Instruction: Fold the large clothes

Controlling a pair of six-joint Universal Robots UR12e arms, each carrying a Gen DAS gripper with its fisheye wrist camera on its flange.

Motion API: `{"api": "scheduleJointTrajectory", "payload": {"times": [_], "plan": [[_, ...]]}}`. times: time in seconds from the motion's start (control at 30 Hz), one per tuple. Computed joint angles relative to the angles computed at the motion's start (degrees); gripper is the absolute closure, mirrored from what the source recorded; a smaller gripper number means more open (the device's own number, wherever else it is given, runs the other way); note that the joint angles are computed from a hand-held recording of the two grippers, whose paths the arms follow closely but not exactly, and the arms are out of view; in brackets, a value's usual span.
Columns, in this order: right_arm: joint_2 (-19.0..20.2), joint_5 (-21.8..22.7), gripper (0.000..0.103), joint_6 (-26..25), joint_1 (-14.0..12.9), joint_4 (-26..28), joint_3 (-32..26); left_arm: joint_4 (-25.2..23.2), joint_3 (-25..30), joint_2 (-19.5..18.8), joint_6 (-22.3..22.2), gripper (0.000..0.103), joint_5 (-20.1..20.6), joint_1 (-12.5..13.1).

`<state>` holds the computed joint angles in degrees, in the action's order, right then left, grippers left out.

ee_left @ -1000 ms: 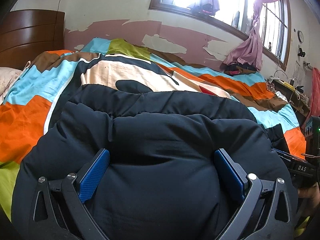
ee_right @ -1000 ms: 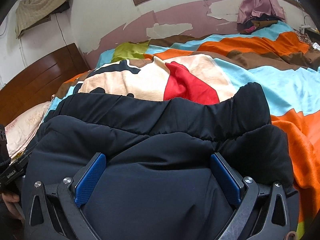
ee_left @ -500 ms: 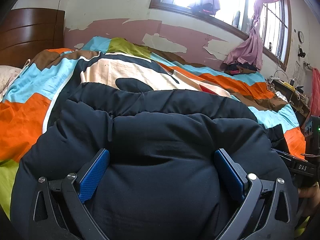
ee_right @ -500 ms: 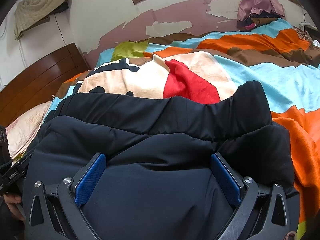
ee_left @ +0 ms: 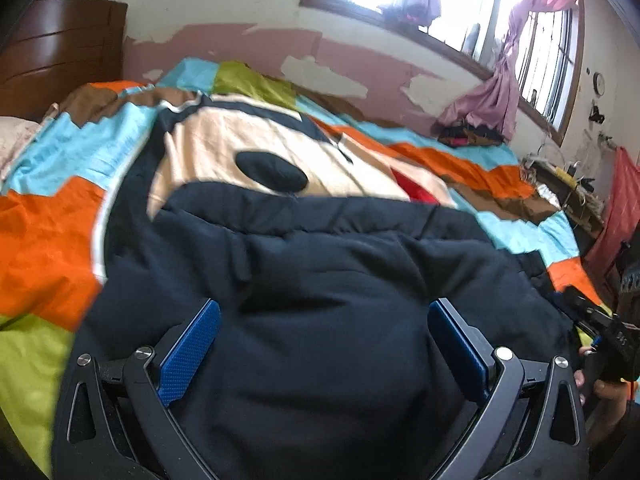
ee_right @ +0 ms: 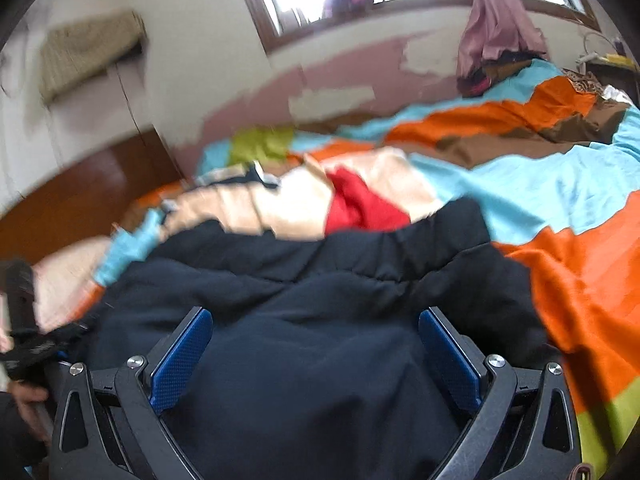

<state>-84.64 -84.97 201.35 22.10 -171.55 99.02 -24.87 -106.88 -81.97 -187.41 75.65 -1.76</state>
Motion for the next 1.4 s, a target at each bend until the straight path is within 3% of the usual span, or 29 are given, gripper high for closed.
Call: {"api": "scheduleJointTrajectory", "payload": {"times": [0.17, 0.27, 0.4, 0.57, 0.77, 0.83, 0.9, 0.97, 1.17, 1.23, 1.4], "plan": [[-4.6, 1.2, 0.0, 1.0, -2.2, -4.2, 5.8, -1.5, -1.9, 4.0, 0.7, 0.001, 1.3, 3.2], [-6.2, 3.3, 0.0, 3.3, -3.8, -4.9, 8.2, -6.6, -1.6, 5.0, 1.0, 0.001, 4.8, 4.3], [-6.5, 8.0, 0.0, 7.2, -5.7, -6.8, 10.2, -12.6, -1.7, 6.0, -2.1, 0.001, 4.3, 6.6], [-6.5, 13.4, 0.0, 7.7, -7.2, -5.6, 10.5, -17.9, -1.9, 6.3, -1.6, 0.001, 2.8, 8.3], [-6.3, 13.0, 0.0, 4.8, -7.4, 0.3, 8.3, -17.7, -3.3, 7.0, -1.7, 0.001, 0.1, 9.2], [-5.9, 11.4, 0.0, 2.0, -7.4, 4.3, 6.6, -17.8, -3.5, 7.1, -1.8, 0.001, -1.6, 10.0], [-5.2, 14.9, 0.0, 1.8, -8.6, 9.4, 4.9, -17.7, -3.8, 7.0, -2.3, 0.001, -3.7, 10.8], [-4.4, 14.2, 0.0, 2.8, -8.9, 14.4, 3.3, -17.0, -4.4, 7.0, -3.2, 0.001, -6.4, 11.8], [-3.2, 15.0, 0.0, 1.6, -8.8, 19.5, 1.5, -15.3, -5.7, 7.3, -3.2, 0.001, -11.3, 13.6], [-3.0, 15.0, 0.0, 0.8, -8.7, 21.2, 1.0, -14.6, -6.7, 7.6, -2.8, 0.001, -14.5, 14.7], [-2.5, 15.6, 0.0, 0.9, -8.7, 21.6, 0.8, -14.2, -9.3, 8.1, -4.1, 0.001, -27.0, 19.3]]}}
